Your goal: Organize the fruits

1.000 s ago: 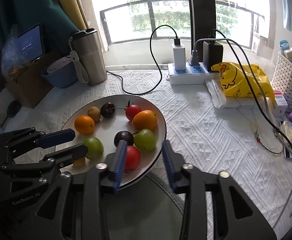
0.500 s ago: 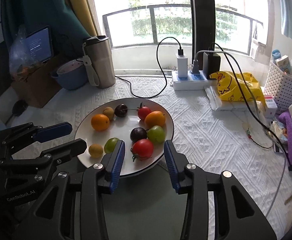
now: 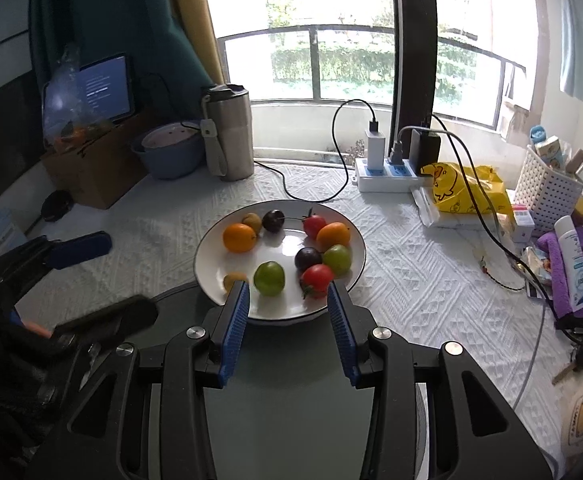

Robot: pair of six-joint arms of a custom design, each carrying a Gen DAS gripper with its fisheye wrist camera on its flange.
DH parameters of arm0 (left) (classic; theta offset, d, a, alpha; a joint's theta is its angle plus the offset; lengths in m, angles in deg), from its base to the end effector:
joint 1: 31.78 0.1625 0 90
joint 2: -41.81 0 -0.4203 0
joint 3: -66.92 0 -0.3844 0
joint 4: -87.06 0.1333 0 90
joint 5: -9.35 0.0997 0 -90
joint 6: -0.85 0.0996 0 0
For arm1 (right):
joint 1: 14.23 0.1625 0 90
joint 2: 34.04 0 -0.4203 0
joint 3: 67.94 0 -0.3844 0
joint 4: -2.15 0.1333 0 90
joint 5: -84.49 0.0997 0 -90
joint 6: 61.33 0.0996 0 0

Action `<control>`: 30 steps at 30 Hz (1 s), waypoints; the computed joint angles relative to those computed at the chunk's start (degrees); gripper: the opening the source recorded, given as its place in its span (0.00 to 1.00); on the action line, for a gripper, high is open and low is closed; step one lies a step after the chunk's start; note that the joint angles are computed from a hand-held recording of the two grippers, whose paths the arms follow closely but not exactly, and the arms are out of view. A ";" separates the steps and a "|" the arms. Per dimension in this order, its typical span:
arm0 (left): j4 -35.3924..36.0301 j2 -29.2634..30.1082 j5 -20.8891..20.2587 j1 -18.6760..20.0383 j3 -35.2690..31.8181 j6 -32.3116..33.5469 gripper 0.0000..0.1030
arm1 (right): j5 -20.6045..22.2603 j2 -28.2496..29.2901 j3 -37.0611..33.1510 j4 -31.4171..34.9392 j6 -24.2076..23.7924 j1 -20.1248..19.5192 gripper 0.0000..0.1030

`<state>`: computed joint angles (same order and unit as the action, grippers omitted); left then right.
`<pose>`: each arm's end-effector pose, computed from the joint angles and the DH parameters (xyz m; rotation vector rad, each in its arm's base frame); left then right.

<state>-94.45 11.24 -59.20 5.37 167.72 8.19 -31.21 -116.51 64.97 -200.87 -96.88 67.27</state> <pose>-0.3904 -0.5088 -0.0357 1.3446 2.5228 -0.7043 0.0262 -0.4341 0.3300 0.2122 -2.1516 1.0234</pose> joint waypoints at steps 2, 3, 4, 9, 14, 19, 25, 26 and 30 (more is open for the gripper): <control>-1.35 -1.20 0.41 -0.27 2.05 -0.93 0.91 | -0.63 -0.10 0.71 -0.90 -0.05 0.76 0.42; -1.66 -1.71 0.35 -0.34 2.78 -1.26 0.91 | -1.04 -0.11 1.09 -1.47 -0.04 1.22 0.42; -2.30 -2.27 0.35 -0.44 3.66 -1.68 0.91 | -1.45 -0.11 1.44 -2.07 -0.13 1.61 0.43; -8.31 -4.34 4.40 -2.05 8.12 -1.57 0.91 | -3.39 -0.35 3.48 -5.90 -0.79 3.98 0.66; -7.65 -7.00 6.37 -3.50 10.75 -3.20 0.91 | -5.53 -1.44 5.04 -8.34 -1.04 6.71 0.66; -12.16 -7.89 11.07 -6.09 13.32 -2.06 0.91 | -7.73 -3.19 6.35 -10.92 -1.34 9.65 0.67; -12.99 -8.82 16.81 -8.72 14.33 -1.05 0.91 | -11.20 -4.43 7.19 -13.42 -2.08 13.66 0.67; -13.29 -9.20 16.80 -8.94 14.58 -0.87 0.91 | -11.45 -4.68 7.44 -14.03 -2.45 14.20 0.68; -14.07 -10.45 16.51 -9.61 14.93 -0.88 0.91 | -12.24 -5.18 8.02 -16.18 -3.85 15.53 0.68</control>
<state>-108.52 0.79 -42.69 -4.23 182.66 7.31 -43.44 -121.69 72.99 -217.06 -100.73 82.79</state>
